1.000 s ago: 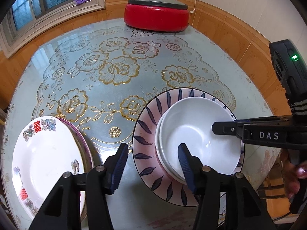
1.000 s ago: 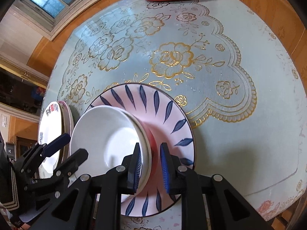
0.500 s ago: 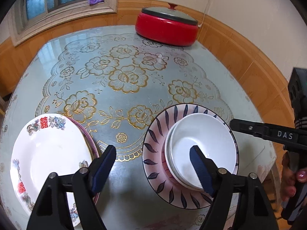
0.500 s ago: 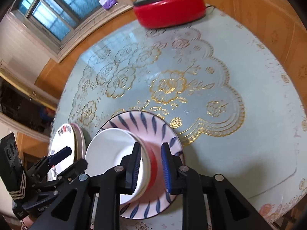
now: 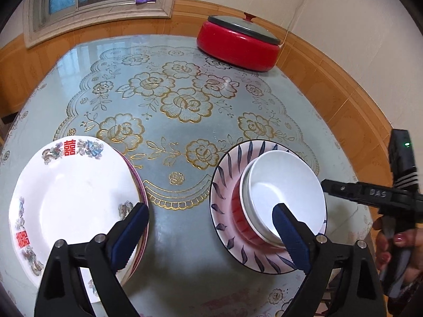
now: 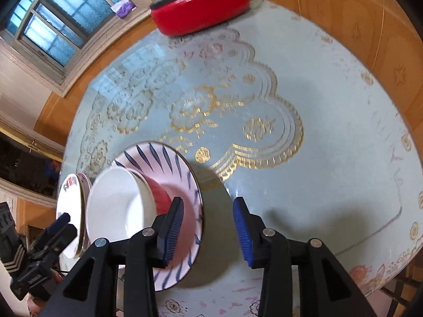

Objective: Organize plates and bowls
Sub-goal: 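Open the right gripper and release the white bowl, then grasp the rim of the blue-leaf plate with the right gripper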

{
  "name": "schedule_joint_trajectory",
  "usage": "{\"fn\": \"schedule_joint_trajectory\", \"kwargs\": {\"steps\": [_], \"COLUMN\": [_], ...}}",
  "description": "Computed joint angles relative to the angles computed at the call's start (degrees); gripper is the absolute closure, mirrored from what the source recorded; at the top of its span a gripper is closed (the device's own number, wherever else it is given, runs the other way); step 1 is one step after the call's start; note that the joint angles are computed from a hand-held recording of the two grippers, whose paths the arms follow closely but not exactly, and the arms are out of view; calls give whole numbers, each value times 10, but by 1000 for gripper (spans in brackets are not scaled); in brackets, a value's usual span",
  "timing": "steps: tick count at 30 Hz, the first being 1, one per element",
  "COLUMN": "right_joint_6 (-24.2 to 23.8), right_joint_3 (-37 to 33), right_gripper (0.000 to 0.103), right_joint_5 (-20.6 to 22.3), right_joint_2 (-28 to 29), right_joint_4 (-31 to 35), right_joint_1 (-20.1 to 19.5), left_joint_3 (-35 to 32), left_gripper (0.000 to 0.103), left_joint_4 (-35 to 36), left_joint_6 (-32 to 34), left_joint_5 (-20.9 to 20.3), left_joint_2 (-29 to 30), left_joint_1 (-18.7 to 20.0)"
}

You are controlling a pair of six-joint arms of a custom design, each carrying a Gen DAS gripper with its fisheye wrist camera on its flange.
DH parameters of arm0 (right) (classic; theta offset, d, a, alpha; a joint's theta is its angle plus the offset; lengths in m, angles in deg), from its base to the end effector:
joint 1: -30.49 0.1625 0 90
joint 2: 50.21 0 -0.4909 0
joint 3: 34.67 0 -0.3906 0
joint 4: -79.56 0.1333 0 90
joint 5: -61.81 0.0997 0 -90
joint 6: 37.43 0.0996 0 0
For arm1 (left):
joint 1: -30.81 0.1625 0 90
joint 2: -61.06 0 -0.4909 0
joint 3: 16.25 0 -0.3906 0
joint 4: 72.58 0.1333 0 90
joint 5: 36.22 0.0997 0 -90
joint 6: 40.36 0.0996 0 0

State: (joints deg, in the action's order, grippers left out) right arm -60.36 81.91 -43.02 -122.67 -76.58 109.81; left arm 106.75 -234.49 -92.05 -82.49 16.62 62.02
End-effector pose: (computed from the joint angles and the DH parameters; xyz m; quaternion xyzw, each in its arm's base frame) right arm 0.0027 -0.5672 0.3068 0.0794 -0.9705 0.1447 0.1760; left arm -0.3388 -0.4417 0.0403 0.0789 0.9234 -0.2748 0.2562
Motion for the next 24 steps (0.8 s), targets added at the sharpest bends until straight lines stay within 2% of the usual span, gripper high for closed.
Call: {"fn": "schedule_joint_trajectory", "kwargs": {"steps": [6, 12, 14, 19, 24], "right_joint_6": [-1, -35, -37, -37, -42], "right_joint_3": [4, 8, 7, 2, -3], "right_gripper": [65, 82, 84, 85, 85], "right_joint_5": [4, 9, 8, 8, 7], "right_joint_2": [13, 25, 29, 37, 42], "right_joint_4": [-6, 1, 3, 7, 16], "right_joint_1": [-16, -17, -16, -15, -14], "left_joint_3": [2, -4, -6, -25, -40], "left_gripper": [8, 12, 17, 20, 20], "left_joint_4": [21, 73, 81, 144, 158], "left_joint_6": [-22, -45, -46, -59, -46], "left_joint_5": [11, 31, 31, 39, 29], "left_joint_2": [0, 0, 0, 9, 22], "left_joint_1": [-6, -11, -12, -12, 1]}}
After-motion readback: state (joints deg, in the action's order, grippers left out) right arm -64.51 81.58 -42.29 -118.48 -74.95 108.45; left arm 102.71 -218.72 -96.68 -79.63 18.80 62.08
